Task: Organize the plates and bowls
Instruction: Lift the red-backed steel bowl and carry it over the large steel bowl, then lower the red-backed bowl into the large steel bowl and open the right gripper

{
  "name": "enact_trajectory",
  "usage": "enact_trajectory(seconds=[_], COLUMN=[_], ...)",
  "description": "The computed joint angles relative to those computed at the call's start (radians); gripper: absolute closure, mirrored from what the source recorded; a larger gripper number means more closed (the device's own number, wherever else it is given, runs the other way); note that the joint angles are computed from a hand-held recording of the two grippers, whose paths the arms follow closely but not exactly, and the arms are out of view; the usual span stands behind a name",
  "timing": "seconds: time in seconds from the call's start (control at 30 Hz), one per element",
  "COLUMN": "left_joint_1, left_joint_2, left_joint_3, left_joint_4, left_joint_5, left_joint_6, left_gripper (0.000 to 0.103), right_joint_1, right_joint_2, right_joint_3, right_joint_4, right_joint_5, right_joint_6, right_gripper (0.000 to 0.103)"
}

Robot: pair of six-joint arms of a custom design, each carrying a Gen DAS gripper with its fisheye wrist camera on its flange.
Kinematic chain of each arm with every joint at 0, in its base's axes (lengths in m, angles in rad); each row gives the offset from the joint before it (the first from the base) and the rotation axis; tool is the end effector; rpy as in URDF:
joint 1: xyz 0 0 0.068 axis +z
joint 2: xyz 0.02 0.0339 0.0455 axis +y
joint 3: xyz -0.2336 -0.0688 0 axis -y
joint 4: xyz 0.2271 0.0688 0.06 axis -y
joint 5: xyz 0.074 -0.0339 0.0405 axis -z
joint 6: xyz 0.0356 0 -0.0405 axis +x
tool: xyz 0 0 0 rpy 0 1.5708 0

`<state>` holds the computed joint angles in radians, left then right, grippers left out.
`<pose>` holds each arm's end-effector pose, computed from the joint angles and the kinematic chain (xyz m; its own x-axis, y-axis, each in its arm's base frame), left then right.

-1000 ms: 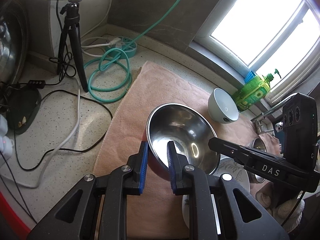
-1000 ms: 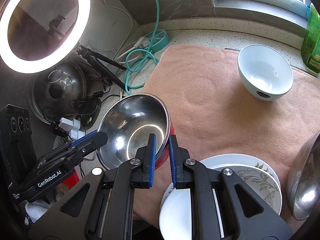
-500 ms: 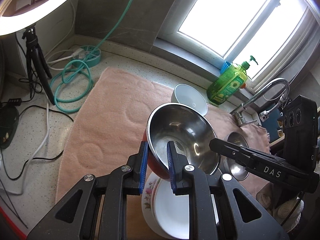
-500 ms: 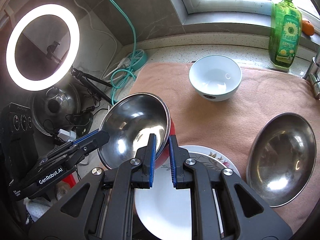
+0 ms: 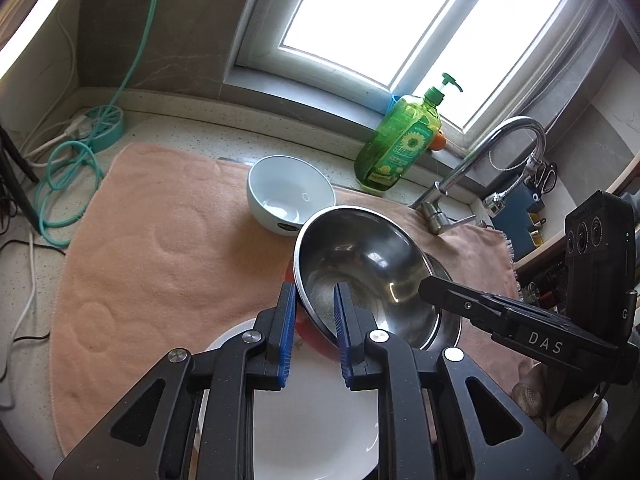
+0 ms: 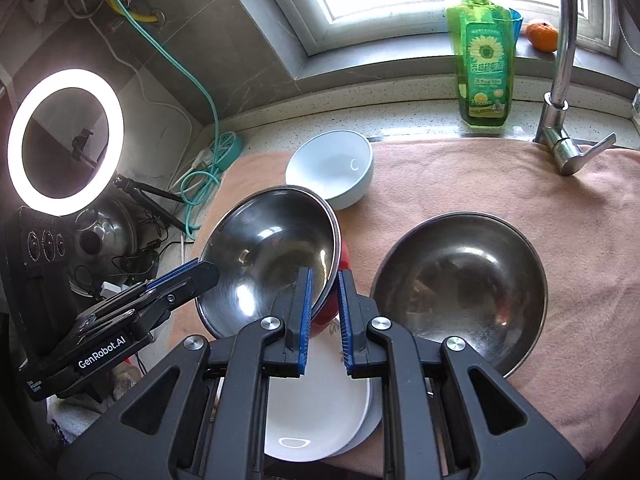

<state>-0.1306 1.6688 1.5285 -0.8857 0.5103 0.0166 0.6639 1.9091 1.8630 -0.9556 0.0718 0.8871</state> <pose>0.3255 -0.0603 0.2838 -0.8418 0.1252 -0.5251 0.3786 0.8302 -0.4091 0.3057 0.2359 0.2911 -0.8720 0.2996 -0.3872 0.1454 0.9137 0.3796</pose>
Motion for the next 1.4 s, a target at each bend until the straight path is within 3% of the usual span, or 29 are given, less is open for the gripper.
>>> enact_trajectory(seconds=[0.6, 0.9, 1.4], left_joint_1=[-0.273, -0.333, -0.372], left_joint_2=[0.095, 0.136, 0.18], left_joint_3=[0.046, 0.054, 0.065], left_joint_4=[0.051, 0.05, 0.045], left_joint_5=[-0.099, -0.166, -0.218], left_joint_6=[-0.092, -0.097, -0.105], left_gripper=[0.086, 0.086, 0.086], right_joint_1=[-0.141, -0.183, -0.194], right_joint_2=[-0.294, -0.318, -0.298], right_joint_3=[-0.428, -0.52, -0.553], right_joint_4=[0.053, 0.098, 0.119], right_joint_5=[-0.006, -0.03, -0.03], right_joint_6=[-0.054, -0.104, -0.153], right_gripper=[0.09, 0.09, 0.09])
